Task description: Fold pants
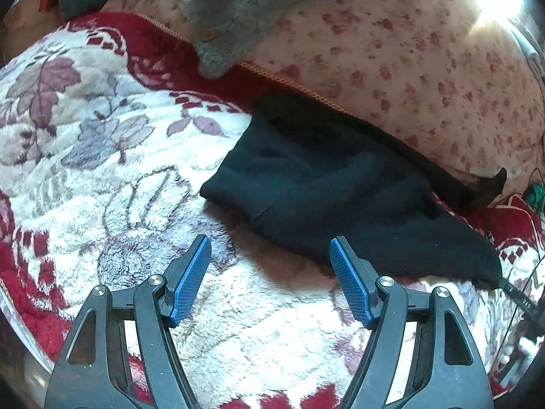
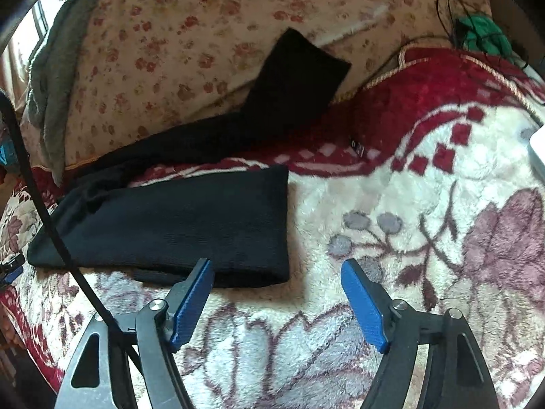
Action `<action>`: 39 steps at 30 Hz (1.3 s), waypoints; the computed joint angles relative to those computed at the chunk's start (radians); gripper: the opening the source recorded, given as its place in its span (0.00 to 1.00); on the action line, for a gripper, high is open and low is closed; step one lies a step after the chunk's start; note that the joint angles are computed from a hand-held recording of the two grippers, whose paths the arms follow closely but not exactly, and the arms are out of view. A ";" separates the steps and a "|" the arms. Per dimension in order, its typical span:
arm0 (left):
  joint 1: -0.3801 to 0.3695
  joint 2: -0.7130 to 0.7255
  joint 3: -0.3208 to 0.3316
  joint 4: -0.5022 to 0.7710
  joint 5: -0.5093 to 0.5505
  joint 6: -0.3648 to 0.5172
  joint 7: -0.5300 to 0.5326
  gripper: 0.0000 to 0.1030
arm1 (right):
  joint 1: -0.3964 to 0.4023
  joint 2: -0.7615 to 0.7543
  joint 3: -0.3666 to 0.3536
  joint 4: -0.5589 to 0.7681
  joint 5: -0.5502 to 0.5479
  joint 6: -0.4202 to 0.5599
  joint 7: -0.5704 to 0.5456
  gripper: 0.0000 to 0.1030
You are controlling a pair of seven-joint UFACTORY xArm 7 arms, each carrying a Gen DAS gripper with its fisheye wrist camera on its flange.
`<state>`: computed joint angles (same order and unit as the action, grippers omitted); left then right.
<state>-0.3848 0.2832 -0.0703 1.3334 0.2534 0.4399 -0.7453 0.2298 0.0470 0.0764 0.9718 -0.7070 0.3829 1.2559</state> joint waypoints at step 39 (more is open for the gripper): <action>0.031 0.169 -0.061 0.237 -0.281 -0.005 0.317 0.13 | 0.024 0.062 -0.038 -0.008 -0.022 -0.147 0.030 0.48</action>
<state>-0.3538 0.4520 -0.1316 1.5707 -0.0281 0.4348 -0.4286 0.2534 0.1086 0.0384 0.9637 -0.7295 0.2361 1.2857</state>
